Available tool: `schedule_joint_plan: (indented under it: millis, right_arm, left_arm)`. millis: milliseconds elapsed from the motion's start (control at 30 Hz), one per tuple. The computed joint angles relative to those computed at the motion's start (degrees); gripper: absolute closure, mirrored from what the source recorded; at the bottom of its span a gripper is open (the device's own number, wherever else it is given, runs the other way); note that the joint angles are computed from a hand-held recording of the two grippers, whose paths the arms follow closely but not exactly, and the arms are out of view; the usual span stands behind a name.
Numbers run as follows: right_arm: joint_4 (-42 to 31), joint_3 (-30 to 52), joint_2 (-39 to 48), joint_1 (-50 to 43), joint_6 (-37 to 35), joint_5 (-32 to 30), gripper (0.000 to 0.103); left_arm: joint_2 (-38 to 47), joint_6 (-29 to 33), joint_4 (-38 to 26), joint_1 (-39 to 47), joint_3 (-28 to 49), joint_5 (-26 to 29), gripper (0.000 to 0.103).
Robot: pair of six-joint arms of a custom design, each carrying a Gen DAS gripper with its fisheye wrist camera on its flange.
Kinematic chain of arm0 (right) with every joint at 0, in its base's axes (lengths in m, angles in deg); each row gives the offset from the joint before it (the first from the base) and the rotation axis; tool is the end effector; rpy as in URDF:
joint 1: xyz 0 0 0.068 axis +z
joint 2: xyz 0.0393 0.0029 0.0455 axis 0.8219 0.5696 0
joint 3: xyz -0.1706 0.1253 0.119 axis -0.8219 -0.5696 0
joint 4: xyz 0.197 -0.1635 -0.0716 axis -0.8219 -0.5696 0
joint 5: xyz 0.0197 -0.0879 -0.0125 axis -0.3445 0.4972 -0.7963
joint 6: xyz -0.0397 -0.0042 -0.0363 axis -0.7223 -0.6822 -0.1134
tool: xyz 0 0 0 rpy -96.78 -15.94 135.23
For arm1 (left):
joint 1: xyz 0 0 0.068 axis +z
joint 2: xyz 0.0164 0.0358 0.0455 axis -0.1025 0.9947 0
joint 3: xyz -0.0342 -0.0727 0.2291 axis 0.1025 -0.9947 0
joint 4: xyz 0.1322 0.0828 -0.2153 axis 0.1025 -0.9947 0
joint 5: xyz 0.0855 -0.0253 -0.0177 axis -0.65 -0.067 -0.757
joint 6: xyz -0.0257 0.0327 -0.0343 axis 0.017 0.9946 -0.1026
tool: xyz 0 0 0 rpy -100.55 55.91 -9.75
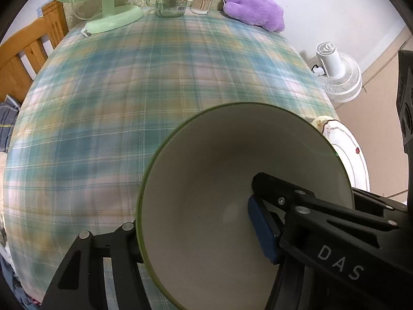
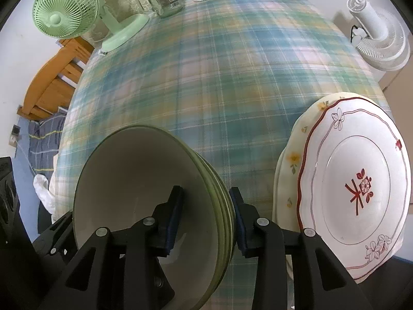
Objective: Organize plates and bowls
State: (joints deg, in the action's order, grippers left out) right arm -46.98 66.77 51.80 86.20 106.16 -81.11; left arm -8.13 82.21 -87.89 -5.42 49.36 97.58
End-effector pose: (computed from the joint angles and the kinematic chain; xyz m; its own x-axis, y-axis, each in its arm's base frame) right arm 0.2442 0.1477 0.2364 -0.9560 0.1260 -0.2650 0.0618 0.9693 0.2378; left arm 0.2382 -0.0083 0.2344 -0.9252 0.1279 -0.3572 0.2173 0.9504 -0.2224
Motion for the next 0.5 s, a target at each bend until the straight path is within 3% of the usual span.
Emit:
schedule_joint_plan:
  millis: [500]
  right_arm:
    - [-4.6,4.5,1.8,6.6,8.0,6.5,0.063]
  left_arm:
    - [-0.9,8.2,-6.1,6.3,1.9,4.2,0.040]
